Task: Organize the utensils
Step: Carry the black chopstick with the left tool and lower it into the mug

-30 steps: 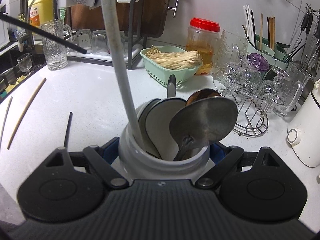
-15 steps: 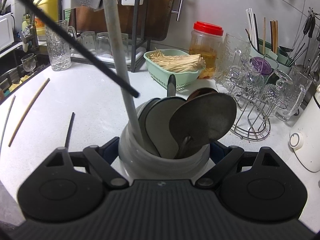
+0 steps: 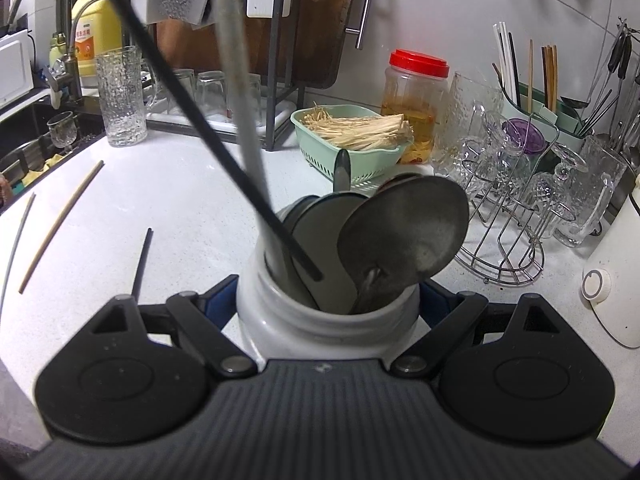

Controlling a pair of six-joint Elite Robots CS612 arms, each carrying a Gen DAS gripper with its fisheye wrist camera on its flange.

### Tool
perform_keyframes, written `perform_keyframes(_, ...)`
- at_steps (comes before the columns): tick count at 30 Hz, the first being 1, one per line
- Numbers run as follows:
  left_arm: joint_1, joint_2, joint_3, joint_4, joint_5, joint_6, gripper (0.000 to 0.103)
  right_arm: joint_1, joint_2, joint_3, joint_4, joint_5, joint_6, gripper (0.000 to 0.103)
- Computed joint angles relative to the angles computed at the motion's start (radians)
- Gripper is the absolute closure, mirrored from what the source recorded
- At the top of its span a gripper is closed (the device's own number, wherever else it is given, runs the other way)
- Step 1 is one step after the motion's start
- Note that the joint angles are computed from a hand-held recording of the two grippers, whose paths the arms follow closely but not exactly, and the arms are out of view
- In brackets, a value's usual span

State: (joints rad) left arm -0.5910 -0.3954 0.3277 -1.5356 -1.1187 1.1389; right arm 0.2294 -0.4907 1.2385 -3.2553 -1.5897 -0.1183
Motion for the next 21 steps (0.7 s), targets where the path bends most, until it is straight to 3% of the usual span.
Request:
perform_keyframes(7, -0.018, 0.105, -0.193, 0.099, 0.006, 0.048, 0.096, -0.001, 0.000, 0.005, -0.013, 0.007, -0.004, 0.011)
perform_keyframes(11, -0.029, 0.097, -0.158, 0.069, 0.003, 0.076, 0.096, -0.002, 0.000, 0.006, -0.017, 0.010, -0.005, 0.011)
perform_keyframes(21, -0.041, 0.156, -0.248, 0.066, -0.020, 0.090, 0.095, -0.003, 0.000, 0.008, -0.021, 0.017, -0.005, 0.011)
